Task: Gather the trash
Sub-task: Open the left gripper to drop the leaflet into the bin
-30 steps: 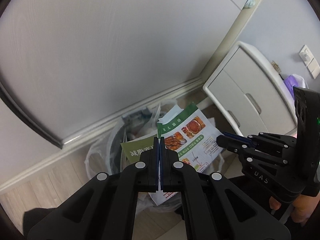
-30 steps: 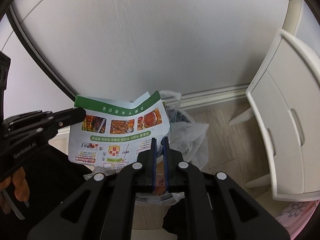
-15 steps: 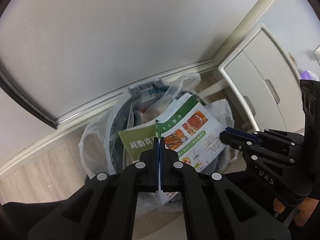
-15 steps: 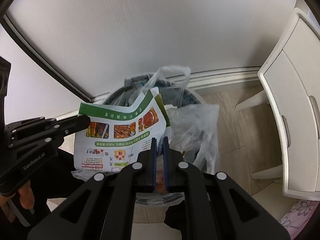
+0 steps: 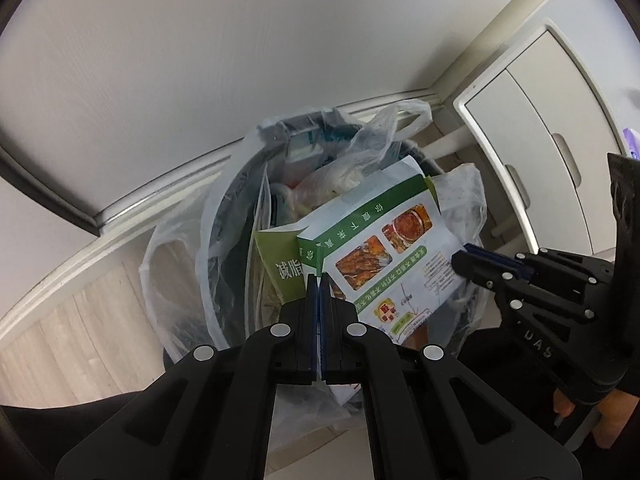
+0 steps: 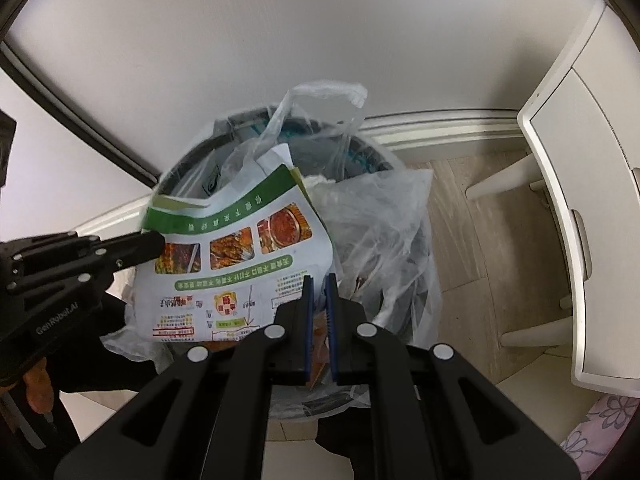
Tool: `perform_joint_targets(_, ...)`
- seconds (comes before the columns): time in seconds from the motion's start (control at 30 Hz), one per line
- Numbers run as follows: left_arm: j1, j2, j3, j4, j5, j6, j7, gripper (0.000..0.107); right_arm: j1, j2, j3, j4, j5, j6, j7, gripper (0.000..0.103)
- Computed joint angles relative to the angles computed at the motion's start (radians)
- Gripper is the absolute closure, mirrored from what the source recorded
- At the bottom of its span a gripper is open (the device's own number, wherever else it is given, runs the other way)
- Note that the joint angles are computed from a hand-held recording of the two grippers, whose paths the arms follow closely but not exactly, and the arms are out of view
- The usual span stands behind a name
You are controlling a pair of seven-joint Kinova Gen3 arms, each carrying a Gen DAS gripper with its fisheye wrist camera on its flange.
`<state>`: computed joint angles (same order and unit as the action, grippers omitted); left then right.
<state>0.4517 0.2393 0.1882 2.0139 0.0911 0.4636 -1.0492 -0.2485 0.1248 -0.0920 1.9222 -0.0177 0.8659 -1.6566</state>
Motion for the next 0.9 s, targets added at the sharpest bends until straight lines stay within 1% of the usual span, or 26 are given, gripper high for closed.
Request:
perform_joint_targets(0.13,0.006,0.018,-0.004,-0.004,-0.004,0.002,0.010,0.107,-0.020,0.031,-0.004,-0.004,0.033,0.007,-0.023,0.095)
perform_joint_targets(0.37,0.008,0.052,-0.010,-0.013,-0.012,0.013,0.020,0.107,-0.036,0.059,-0.002,-0.012,0.055,0.023,-0.047,0.095)
perform_joint_targets(0.63,0.028,0.046,-0.020,-0.018,-0.038,0.028,0.043,0.107,-0.041,0.050,-0.001,-0.016,0.064,0.023,-0.062,0.095)
perform_joint_targets(0.7,0.039,0.041,-0.025,-0.016,-0.052,0.027,0.058,0.096,-0.037,0.040,-0.002,-0.011,0.059,0.022,-0.058,0.095)
perform_joint_targets(0.77,0.070,0.028,-0.042,-0.010,-0.092,0.018,0.101,0.062,-0.033,0.030,-0.001,-0.007,0.055,0.023,-0.056,0.095)
perform_joint_targets(0.8,0.093,0.020,-0.056,-0.009,-0.121,0.016,0.133,0.057,-0.037,0.022,-0.002,-0.003,0.062,0.021,-0.063,0.095)
perform_joint_targets(0.87,0.094,0.008,-0.052,-0.003,-0.139,0.009,0.154,0.053,-0.043,0.008,-0.005,0.007,0.077,0.014,-0.073,0.095)
perform_joint_targets(0.9,0.100,0.003,-0.056,-0.002,-0.154,0.010,0.171,0.051,-0.051,-0.002,-0.008,0.012,0.093,0.010,-0.085,0.092)
